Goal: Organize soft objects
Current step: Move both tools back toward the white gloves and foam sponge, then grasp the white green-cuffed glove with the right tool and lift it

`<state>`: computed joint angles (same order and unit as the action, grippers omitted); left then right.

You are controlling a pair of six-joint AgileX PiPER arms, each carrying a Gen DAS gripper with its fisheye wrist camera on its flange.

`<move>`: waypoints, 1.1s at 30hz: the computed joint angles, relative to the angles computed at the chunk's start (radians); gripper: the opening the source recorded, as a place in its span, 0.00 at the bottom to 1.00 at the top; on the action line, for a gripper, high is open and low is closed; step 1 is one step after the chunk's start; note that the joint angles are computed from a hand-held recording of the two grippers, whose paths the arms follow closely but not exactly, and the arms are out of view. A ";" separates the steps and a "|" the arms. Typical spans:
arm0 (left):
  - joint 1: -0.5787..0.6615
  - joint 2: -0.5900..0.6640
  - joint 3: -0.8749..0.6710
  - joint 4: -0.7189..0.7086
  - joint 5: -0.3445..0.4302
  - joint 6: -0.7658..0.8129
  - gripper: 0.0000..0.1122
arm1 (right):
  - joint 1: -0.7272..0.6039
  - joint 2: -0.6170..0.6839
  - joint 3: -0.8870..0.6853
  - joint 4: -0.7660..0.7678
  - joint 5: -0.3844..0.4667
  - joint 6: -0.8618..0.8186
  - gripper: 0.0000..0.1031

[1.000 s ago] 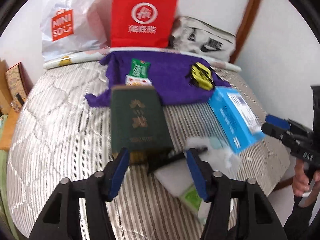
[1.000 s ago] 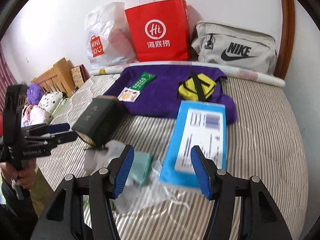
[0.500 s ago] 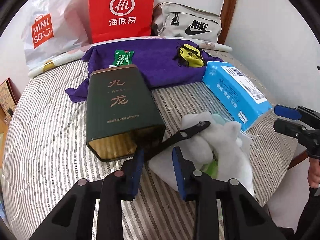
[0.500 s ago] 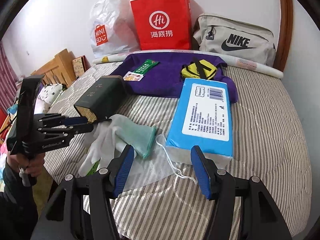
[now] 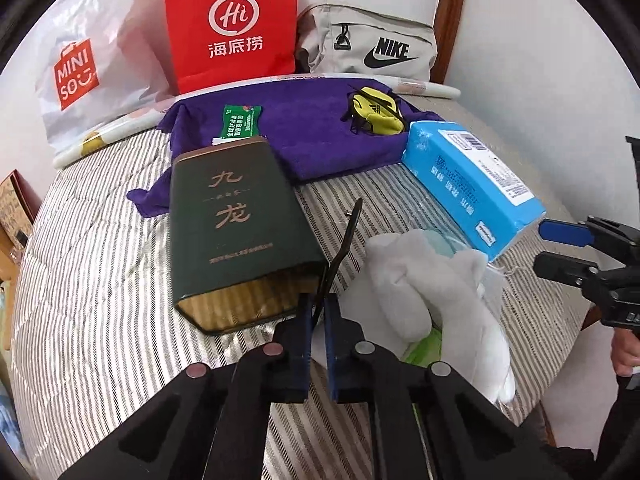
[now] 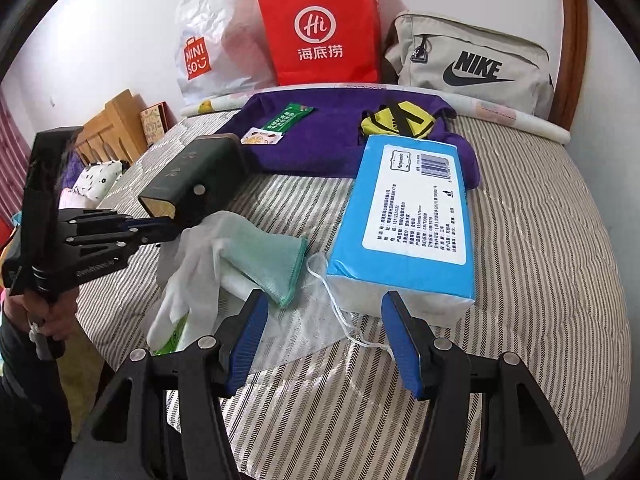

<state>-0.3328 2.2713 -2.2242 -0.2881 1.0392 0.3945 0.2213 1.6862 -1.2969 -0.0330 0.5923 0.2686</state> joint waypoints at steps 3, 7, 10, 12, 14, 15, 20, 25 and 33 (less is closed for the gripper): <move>0.016 -0.055 0.081 -0.021 -0.026 0.029 0.04 | 0.002 -0.006 0.007 0.005 -0.006 -0.001 0.57; 0.040 -0.141 0.211 -0.030 -0.071 0.060 0.04 | 0.008 -0.015 0.019 0.008 -0.015 0.000 0.57; 0.061 -0.188 0.283 -0.033 -0.095 0.068 0.04 | 0.011 -0.017 0.023 0.013 -0.016 -0.007 0.57; 0.070 -0.202 0.310 -0.029 -0.099 0.076 0.04 | 0.015 -0.022 0.031 0.017 -0.019 -0.014 0.57; 0.069 -0.199 0.324 -0.007 -0.103 0.068 0.04 | 0.018 -0.025 0.037 0.020 -0.024 -0.018 0.57; 0.064 -0.191 0.322 0.012 -0.100 0.058 0.04 | 0.020 -0.025 0.037 0.020 -0.022 -0.018 0.57; 0.053 -0.193 0.365 0.049 -0.141 0.049 0.08 | 0.021 -0.032 0.051 0.026 -0.020 -0.027 0.57; 0.037 -0.164 0.347 0.117 -0.154 0.001 0.34 | 0.016 -0.032 0.059 0.030 -0.018 -0.029 0.57; 0.045 -0.143 0.365 0.069 -0.189 0.058 0.19 | 0.014 -0.016 0.061 0.037 -0.014 -0.032 0.57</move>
<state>-0.2878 2.1288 -1.8594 -0.2195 0.8506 0.4521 0.2357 1.6700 -1.2357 0.0035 0.5787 0.2365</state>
